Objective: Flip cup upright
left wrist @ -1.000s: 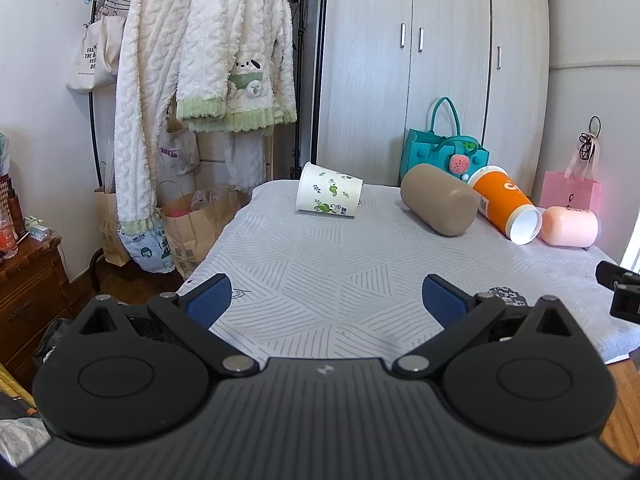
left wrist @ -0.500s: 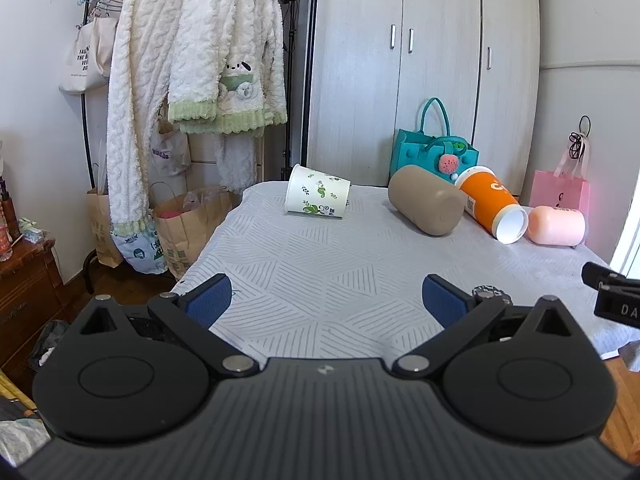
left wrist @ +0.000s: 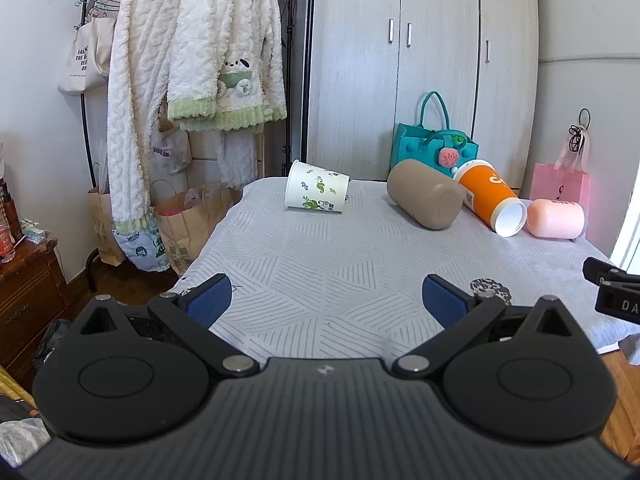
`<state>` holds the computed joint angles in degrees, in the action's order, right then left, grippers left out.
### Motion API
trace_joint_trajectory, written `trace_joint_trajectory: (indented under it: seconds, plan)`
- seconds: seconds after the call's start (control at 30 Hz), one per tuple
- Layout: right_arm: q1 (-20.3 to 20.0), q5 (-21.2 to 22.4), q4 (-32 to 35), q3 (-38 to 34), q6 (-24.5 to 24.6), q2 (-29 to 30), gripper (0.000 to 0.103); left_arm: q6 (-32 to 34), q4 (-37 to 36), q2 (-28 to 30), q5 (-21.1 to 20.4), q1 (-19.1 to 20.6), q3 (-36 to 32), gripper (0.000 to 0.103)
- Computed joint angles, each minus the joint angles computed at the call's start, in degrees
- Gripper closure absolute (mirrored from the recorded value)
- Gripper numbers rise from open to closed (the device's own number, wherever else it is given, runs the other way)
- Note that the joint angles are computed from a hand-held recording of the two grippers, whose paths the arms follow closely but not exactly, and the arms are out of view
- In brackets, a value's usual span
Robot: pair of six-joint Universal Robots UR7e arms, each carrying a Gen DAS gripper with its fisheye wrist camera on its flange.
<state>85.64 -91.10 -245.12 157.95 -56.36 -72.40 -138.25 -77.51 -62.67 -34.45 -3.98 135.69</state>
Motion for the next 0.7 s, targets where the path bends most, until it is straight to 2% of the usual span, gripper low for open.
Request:
trace_joint_trajectory:
  seconds: [0.6,0.7]
  plan:
    - [-1.33,0.84,1.15,0.67,0.12,-1.24,0.000,1.36,-0.85,0.65,0.08,0.10,-0.58,0.000]
    - [-2.13,2.25,6.36,1.37,-0.59,-5.36,0.000,1.81,-1.31,0.46,0.07,0.06,-0.49,0.000]
